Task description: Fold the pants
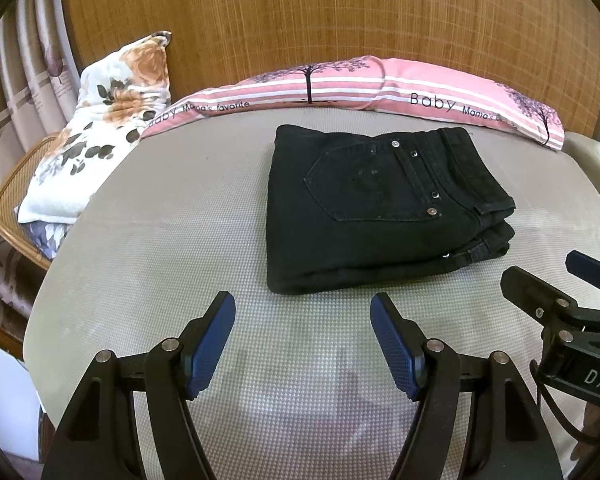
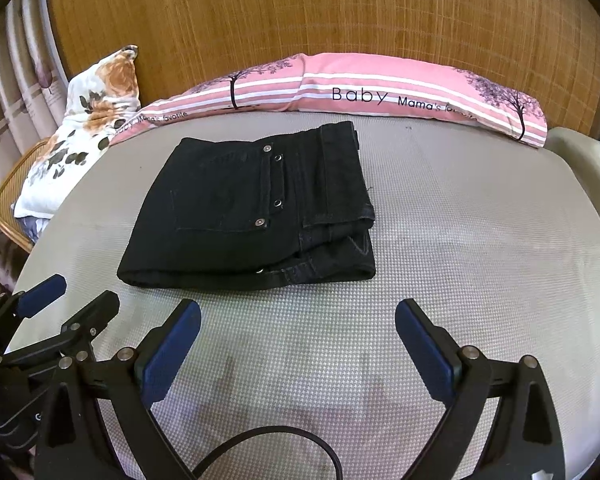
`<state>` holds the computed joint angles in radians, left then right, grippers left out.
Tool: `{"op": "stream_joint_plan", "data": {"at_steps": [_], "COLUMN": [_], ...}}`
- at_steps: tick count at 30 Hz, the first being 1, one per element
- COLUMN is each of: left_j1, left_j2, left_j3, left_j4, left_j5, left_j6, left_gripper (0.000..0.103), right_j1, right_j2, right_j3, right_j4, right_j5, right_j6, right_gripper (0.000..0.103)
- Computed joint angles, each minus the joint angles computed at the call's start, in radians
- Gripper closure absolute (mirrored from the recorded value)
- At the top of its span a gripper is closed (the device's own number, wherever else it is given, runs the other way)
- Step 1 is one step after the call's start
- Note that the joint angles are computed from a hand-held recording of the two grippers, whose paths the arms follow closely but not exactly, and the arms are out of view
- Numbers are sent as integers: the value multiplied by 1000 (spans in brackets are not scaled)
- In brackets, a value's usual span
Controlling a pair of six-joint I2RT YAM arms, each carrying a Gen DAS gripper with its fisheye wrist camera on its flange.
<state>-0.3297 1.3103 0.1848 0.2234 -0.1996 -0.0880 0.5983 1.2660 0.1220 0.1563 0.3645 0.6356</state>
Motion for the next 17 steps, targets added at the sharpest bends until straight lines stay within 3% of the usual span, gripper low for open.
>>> {"op": "stream_joint_plan", "data": {"at_steps": [17], "left_j1": [8], "left_j2": [9], "left_j3": [8], "left_j4": [-2], "left_j5": [18], "left_j6": [11], "left_gripper": [32], "right_j1": [3], "right_j2": [32], "right_j3": [-1], "right_j4": [20], "right_j5": [-6], "right_j6": [16], "right_gripper": [7]}}
